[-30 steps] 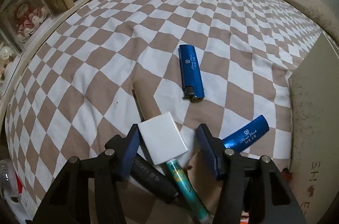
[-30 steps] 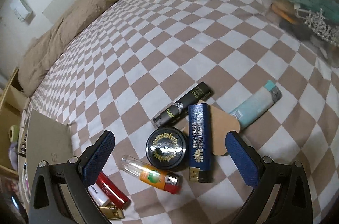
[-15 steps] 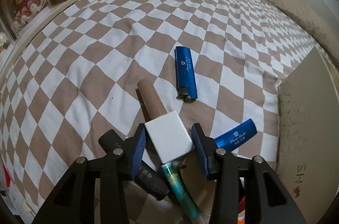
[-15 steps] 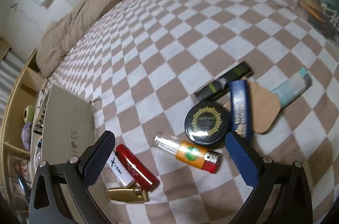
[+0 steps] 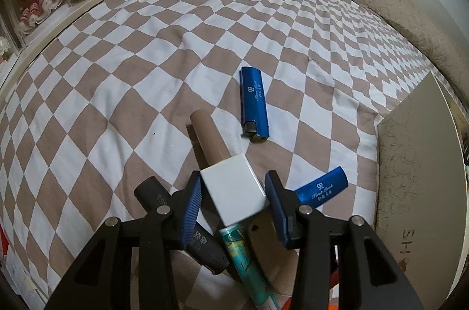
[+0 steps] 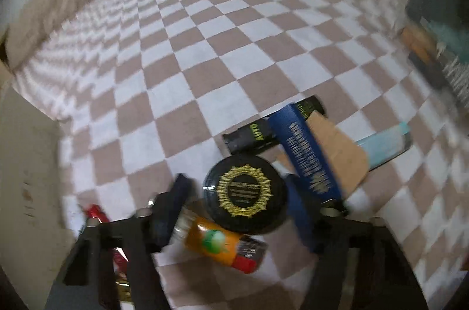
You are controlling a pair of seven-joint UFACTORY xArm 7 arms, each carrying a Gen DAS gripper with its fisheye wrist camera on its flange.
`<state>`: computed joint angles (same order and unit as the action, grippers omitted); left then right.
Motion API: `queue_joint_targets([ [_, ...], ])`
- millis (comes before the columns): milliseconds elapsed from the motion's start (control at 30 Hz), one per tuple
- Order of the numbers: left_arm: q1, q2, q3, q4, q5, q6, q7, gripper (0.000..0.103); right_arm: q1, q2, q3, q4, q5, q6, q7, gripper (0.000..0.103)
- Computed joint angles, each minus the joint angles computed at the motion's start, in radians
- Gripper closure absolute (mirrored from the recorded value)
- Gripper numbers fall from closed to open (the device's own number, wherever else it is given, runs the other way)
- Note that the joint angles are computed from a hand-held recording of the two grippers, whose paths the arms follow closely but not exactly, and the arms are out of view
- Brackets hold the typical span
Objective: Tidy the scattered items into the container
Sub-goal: 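Lift white-capped bottle with left tool while right tool lifts black jar toward box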
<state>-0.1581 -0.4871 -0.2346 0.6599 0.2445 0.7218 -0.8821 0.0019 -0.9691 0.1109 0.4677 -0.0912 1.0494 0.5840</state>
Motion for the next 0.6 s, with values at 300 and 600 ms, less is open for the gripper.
queue_joint_targets([
  [300, 0.000, -0.021, -0.003, -0.013, -0.002, -0.018, -0.010, 0.060, -0.009, -0.103, -0.073, -0.060, 0.075, -0.051, -0.008, 0.052],
  [600, 0.004, -0.042, -0.007, -0.025, -0.002, -0.053, -0.011, 0.067, -0.033, -0.162, -0.086, -0.067, 0.121, -0.108, -0.023, 0.052],
])
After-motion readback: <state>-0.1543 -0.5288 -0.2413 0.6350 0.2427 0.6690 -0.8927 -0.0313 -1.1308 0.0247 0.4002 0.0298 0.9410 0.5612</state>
